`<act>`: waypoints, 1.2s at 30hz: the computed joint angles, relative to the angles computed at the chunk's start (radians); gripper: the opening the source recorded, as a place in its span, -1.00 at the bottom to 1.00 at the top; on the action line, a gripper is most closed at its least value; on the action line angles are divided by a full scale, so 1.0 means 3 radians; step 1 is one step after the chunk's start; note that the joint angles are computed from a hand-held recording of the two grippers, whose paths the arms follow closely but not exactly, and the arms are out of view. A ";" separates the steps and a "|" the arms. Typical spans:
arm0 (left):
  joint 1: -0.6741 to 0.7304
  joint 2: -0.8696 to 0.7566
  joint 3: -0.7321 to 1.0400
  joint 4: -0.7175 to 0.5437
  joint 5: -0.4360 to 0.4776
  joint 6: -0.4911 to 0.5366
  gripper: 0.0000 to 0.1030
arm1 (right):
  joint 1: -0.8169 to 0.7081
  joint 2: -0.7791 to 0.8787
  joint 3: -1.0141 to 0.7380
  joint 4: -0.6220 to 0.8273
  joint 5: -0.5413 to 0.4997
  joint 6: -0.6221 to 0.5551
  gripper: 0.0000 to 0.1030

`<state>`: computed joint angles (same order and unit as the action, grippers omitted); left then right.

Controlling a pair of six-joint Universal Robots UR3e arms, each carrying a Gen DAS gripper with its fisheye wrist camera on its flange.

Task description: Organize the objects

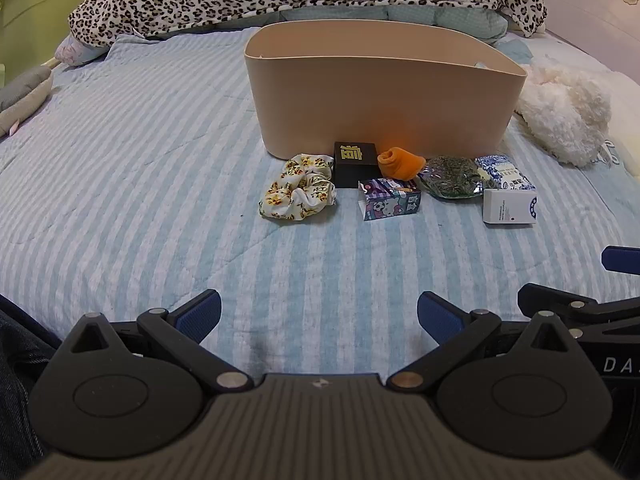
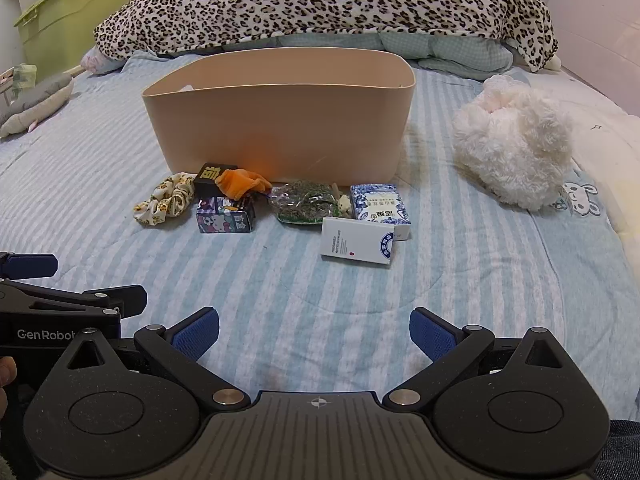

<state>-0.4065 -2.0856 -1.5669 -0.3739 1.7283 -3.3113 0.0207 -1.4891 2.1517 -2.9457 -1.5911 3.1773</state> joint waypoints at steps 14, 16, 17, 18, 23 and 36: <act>0.0019 0.0036 -0.0034 0.0029 -0.0001 0.0007 1.00 | -0.0001 -0.0012 0.0002 0.0000 -0.0002 0.0021 1.00; 0.0022 0.0040 -0.0037 0.0024 -0.0006 0.0019 1.00 | -0.0004 -0.0023 0.0014 -0.0024 -0.0003 0.0033 1.00; 0.0023 0.0041 -0.0037 0.0020 -0.0008 0.0024 1.00 | -0.0012 -0.0030 0.0027 -0.0045 0.0003 0.0036 1.00; 0.0024 0.0042 -0.0032 0.0012 -0.0010 0.0028 1.00 | -0.0013 -0.0032 0.0031 -0.0054 0.0001 0.0045 1.00; 0.0017 0.0032 0.0022 0.0001 0.0017 0.0062 1.00 | -0.0046 -0.0050 0.0035 -0.0049 0.0003 0.0105 1.00; 0.0110 -0.0098 0.0384 -0.0150 -0.0026 0.0182 1.00 | -0.0068 -0.0028 -0.0169 0.0098 -0.0060 0.0163 1.00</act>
<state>-0.3735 -2.1149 -1.4517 -0.4188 1.7203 -3.2568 0.0002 -1.4974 2.1010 -2.9163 -1.6090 3.2262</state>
